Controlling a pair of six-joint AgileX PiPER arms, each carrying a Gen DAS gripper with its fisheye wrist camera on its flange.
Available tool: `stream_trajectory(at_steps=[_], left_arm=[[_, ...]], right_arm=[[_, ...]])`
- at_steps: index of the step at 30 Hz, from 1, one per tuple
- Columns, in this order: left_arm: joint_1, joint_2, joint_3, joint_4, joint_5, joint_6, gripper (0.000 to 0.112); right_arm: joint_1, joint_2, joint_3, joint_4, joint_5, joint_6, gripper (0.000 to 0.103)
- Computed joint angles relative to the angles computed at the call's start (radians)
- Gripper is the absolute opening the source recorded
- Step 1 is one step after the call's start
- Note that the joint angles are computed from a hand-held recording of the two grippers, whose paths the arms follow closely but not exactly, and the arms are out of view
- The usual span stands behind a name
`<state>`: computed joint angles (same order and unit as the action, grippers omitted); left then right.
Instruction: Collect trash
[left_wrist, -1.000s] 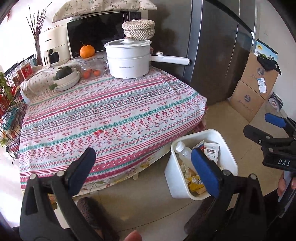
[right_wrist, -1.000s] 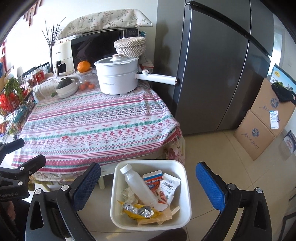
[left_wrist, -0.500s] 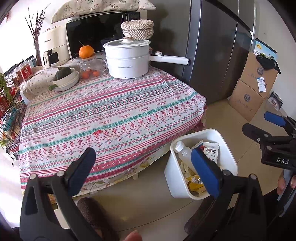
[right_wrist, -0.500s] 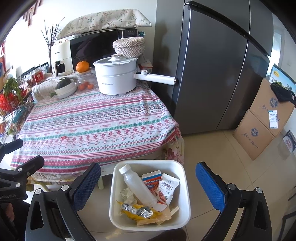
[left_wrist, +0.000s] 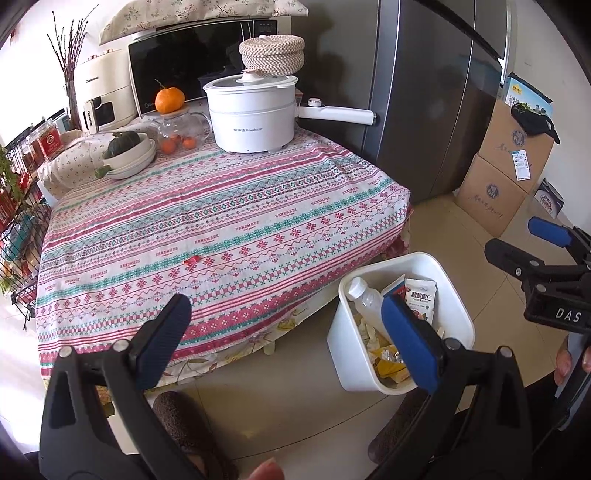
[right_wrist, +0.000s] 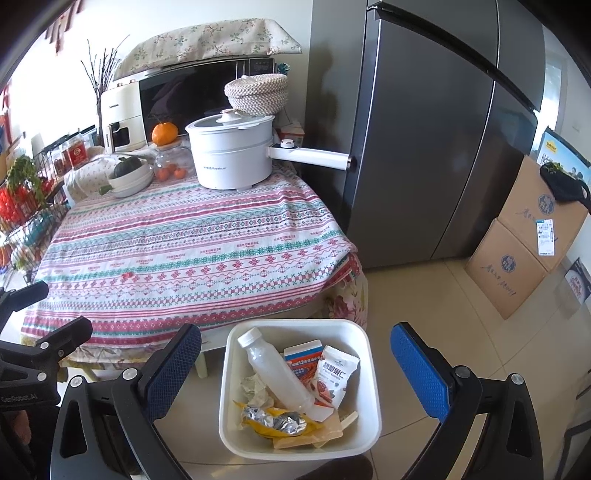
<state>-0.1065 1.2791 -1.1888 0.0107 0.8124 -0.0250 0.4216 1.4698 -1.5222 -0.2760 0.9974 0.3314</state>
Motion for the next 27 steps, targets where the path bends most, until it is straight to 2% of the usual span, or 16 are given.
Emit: stream_trajectory(at_steps=[27], left_arm=[[-0.008, 0.003, -0.001, 0.022, 0.003, -0.02, 0.102]], right_arm=[[-0.002, 0.01, -0.008, 0.005, 0.007, -0.014, 0.103]])
